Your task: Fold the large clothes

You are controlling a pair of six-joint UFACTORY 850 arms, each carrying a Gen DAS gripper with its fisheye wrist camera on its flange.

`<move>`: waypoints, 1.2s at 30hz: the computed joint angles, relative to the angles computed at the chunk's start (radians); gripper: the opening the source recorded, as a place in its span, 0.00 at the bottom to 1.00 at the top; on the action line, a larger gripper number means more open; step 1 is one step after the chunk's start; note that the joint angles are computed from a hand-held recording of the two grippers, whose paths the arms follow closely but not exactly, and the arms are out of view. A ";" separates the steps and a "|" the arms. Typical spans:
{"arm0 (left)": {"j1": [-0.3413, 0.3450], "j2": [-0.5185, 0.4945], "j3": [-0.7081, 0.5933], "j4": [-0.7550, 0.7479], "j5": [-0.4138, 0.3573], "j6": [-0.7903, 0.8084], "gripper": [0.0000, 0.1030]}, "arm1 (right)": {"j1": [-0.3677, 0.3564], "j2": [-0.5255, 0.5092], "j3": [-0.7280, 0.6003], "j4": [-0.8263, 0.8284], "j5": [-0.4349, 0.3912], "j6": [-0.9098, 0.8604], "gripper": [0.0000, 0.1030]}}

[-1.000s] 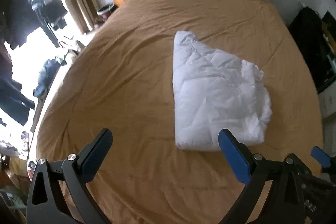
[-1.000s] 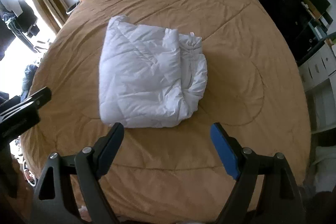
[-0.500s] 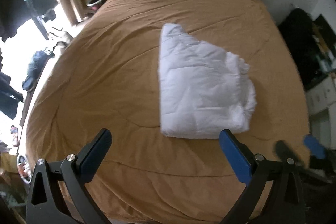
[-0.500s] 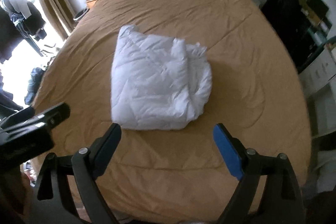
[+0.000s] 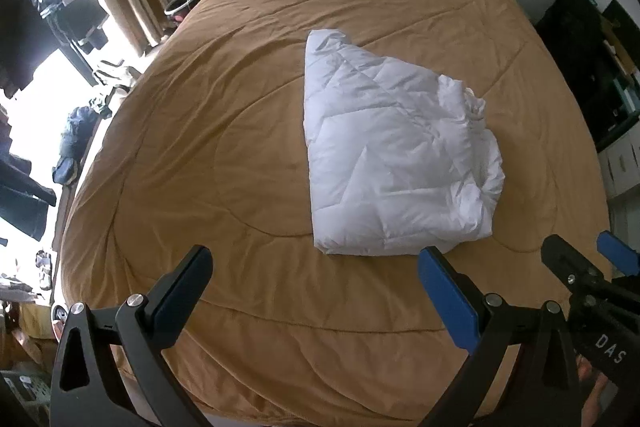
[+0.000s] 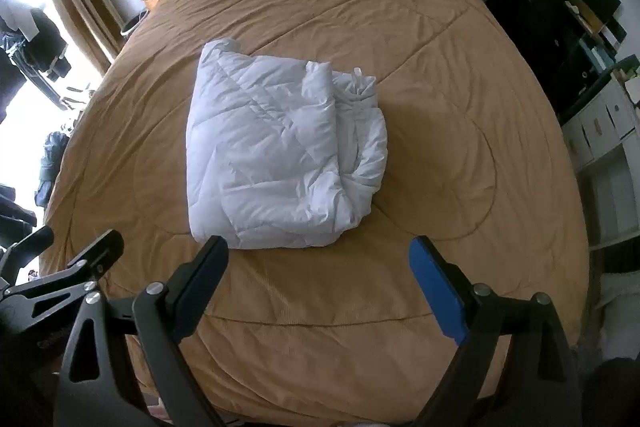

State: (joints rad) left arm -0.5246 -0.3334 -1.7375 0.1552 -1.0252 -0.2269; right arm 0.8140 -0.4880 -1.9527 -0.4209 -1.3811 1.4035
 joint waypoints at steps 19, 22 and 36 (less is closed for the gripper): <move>-0.009 -0.037 -0.019 0.046 -0.043 -0.047 0.99 | -0.011 -0.026 -0.002 0.038 0.040 -0.056 0.90; -0.002 -0.040 -0.022 0.029 -0.043 -0.042 0.99 | -0.014 -0.030 -0.007 0.038 0.032 -0.058 0.90; -0.001 -0.037 -0.018 0.039 -0.038 -0.053 0.99 | -0.021 -0.012 0.022 0.055 0.032 -0.050 0.90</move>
State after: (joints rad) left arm -0.5261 -0.3704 -1.7558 0.1944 -1.0636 -0.2799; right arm 0.7929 -0.5001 -1.9309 -0.3662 -1.3491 1.3537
